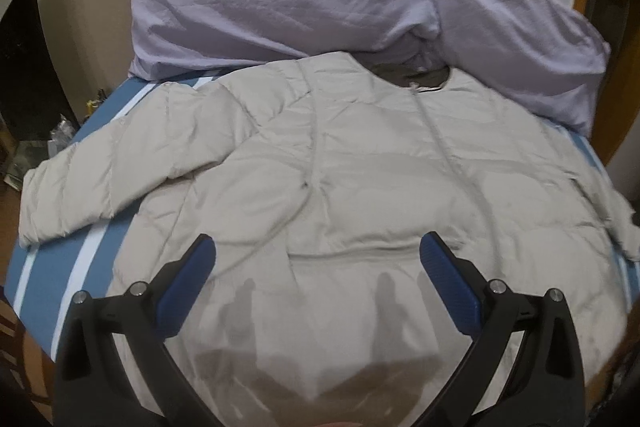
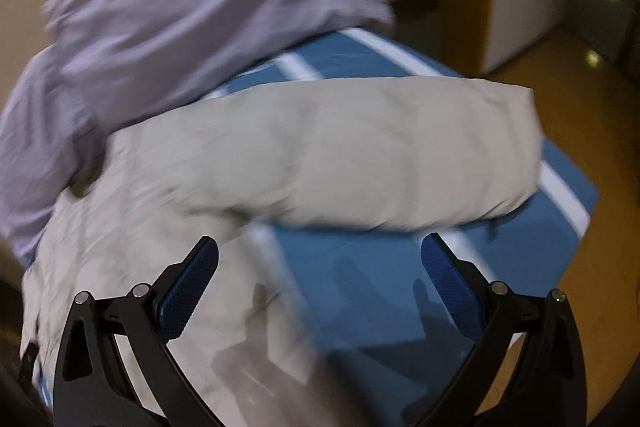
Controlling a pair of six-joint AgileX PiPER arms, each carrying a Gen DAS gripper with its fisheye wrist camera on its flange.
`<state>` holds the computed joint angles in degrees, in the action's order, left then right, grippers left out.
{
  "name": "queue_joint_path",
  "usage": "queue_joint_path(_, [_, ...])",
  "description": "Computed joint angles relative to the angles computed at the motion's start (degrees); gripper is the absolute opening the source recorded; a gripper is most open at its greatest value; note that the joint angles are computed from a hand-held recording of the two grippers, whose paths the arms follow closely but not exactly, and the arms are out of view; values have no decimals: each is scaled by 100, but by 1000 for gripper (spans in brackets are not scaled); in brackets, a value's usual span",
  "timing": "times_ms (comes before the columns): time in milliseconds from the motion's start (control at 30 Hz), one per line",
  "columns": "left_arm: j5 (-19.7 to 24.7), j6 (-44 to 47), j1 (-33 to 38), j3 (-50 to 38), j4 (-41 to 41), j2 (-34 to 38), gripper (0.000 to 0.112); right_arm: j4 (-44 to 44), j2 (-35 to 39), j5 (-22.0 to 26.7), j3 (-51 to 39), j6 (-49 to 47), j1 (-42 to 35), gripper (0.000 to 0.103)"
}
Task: Fold large clothes
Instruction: 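Grasp the cuff of a jacket sleeve with the right gripper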
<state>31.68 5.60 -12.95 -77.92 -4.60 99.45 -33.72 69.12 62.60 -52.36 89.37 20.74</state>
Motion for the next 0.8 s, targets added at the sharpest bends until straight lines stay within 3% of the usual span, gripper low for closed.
queue_joint_path(167, [-46,-820,-171,-186,952,519,101,75,-345,-71,432,-369,-1260,94])
queue_joint_path(333, [-325,-623,-92,-93,598,740,101,60,-668,-75,837,-613,-2458,91])
queue_joint_path(467, [-520,-838,-144,12,809,756,101,760,-727,-833,1120,-1386,-3625,80])
queue_joint_path(633, [-435,-595,-83,-77,522,815,101,1017,-646,-1369,1312,-1675,-3840,66])
queue_joint_path(700, [-430,-474,-52,-78,372,821,101,982,-608,-1498,1340,-1668,-3744,52])
queue_joint_path(800, [-432,-274,2,-78,130,836,101,782,-624,-1287,1264,-1475,-3478,34])
